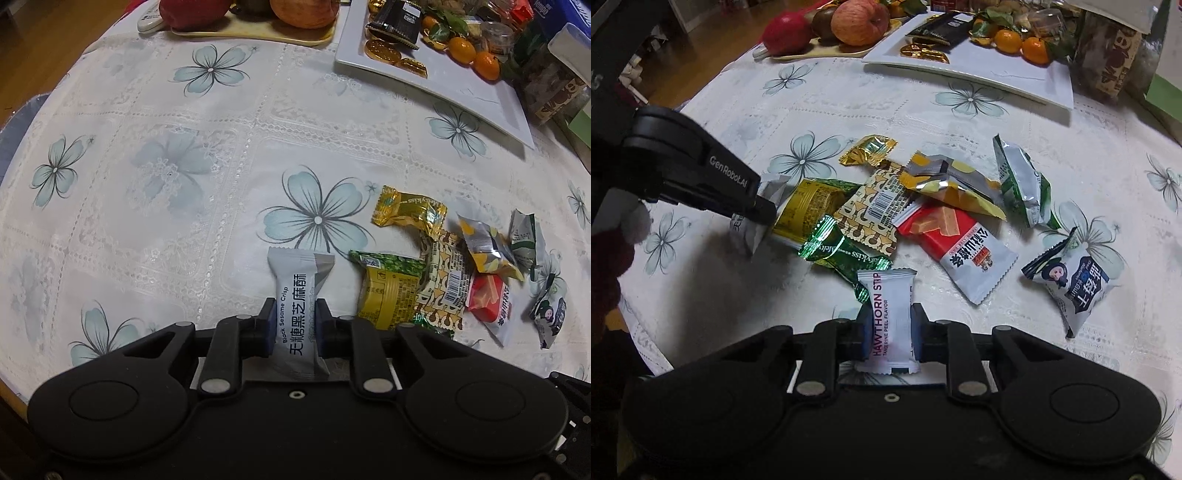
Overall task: Organize snacks
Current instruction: 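Close the right tool on the white Hawthorn strip packet while left holds sesame packet, then carry both packets back over the gold tray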
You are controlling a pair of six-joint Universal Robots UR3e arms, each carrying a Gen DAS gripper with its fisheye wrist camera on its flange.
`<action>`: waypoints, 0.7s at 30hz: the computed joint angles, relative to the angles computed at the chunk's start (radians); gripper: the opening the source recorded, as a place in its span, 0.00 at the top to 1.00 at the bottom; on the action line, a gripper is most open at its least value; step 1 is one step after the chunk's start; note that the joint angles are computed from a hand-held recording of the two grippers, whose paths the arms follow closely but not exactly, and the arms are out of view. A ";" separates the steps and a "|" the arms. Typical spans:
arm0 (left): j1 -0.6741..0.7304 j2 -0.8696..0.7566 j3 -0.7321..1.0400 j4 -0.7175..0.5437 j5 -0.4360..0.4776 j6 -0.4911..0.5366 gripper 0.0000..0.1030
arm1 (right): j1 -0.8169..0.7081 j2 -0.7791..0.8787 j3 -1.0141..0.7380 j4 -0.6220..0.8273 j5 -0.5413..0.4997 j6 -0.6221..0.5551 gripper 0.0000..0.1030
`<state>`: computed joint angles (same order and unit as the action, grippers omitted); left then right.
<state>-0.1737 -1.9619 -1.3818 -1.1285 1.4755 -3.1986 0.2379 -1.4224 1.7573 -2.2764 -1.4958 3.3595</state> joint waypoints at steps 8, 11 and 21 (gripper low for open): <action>0.040 0.167 -0.183 0.070 -0.019 0.043 0.74 | -0.109 -0.193 0.191 -0.064 0.108 0.128 0.79; 0.076 0.280 -0.284 0.073 -0.056 0.077 0.74 | -0.117 -0.301 0.268 -0.082 0.104 0.159 0.79; 0.268 0.811 -0.714 0.124 -0.237 0.194 0.74 | 0.045 -0.653 0.510 -0.205 -0.064 0.416 0.79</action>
